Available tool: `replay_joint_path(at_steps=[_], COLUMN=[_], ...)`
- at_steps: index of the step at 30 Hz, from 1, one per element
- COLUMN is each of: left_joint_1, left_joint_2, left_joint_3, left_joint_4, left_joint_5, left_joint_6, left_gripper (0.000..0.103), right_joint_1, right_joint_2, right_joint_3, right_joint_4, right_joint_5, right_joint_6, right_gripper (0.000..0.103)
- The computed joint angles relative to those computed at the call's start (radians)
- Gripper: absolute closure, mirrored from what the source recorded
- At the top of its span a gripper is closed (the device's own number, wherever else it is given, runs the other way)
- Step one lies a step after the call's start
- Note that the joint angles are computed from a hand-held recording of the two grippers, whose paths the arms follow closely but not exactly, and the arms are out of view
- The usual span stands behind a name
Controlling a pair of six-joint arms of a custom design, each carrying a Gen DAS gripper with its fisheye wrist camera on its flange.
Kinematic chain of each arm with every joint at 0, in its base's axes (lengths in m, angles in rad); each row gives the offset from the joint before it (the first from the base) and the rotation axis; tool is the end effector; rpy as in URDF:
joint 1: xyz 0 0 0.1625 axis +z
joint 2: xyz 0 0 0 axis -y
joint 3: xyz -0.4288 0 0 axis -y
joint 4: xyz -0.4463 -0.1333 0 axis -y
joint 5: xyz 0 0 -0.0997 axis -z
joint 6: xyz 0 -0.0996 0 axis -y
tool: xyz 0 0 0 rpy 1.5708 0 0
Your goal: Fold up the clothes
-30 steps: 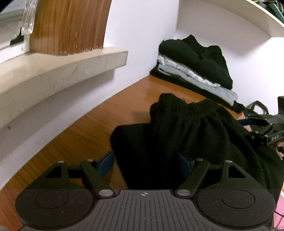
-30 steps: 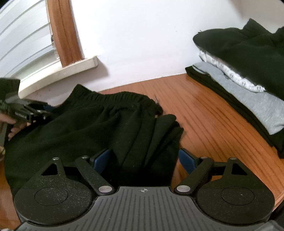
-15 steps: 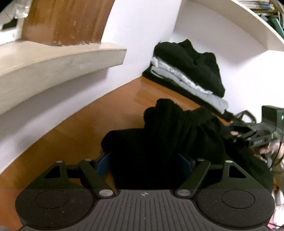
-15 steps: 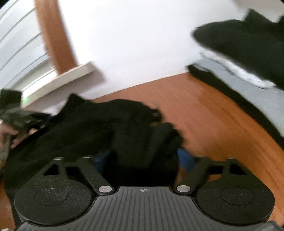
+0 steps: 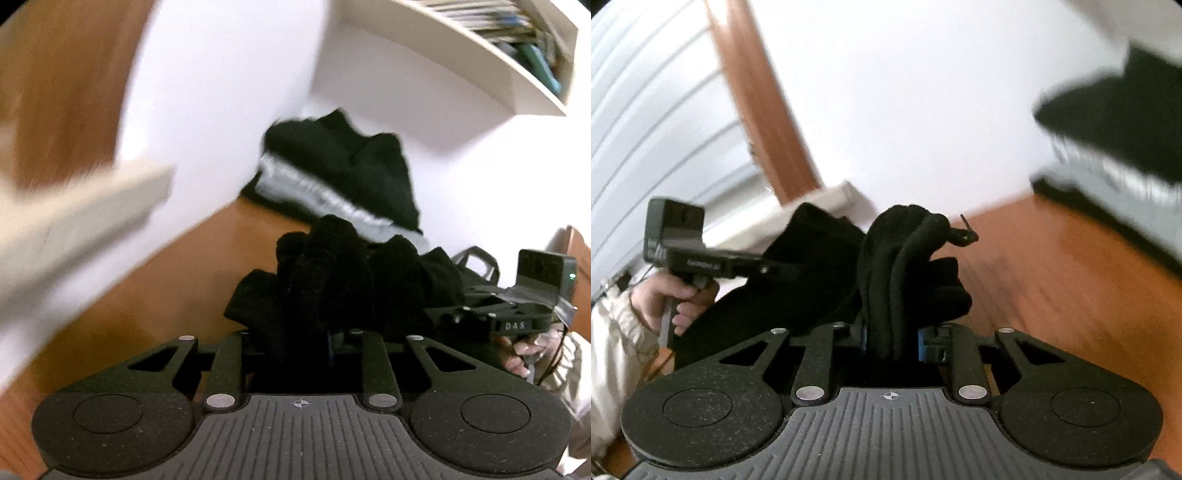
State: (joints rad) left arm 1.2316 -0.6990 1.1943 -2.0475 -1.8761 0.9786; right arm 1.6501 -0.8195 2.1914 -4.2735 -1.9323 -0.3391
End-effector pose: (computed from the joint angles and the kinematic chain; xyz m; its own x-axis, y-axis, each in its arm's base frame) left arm -0.1750 -0.8066 0.1295 -0.2271 0.9565 0.1832 0.9335 0.2674 -0.2390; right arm 0.1370 -0.4857 0.1131 -0.8987 0.1743 0.4024 -0.3370 0.3127 -0.8881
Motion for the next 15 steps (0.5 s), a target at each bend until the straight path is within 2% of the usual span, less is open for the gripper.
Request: replay_joint_path(at_steps=[4,9,12,15], left_joint_1=[-0.048,-0.146,-0.224,-0.311], left_joint_2=[-0.047,-0.029,0.038,0.169], left_joint_3=[0.071,0.069,-0.001,-0.158], left_joint_4=[-0.104,-0.224,-0.270,-0.292], left_joint_5=[-0.082,-0.159,-0.176,-0.155], left_joint_6=[0.027,0.008,-0.017,-0.042], left_gripper=[0.079,0.079,0.079,0.079], right_joint_1=[0.061,0.095,0.089,0.068], right_joint_2=[0.021,-0.038,-0.106,-0.203], right_joint_3=[-0.011,-0.005,-0.002,-0.004], right_joint_4=[-0.160,-0.308,-0.377,-0.415], right_joint_5=[-0.026,-0.017,-0.001,0.002], right_joint_6=[-0.154,-0.314,-0.373,-0.374], right_gripper=[0.080,0.080,0.081,0.081])
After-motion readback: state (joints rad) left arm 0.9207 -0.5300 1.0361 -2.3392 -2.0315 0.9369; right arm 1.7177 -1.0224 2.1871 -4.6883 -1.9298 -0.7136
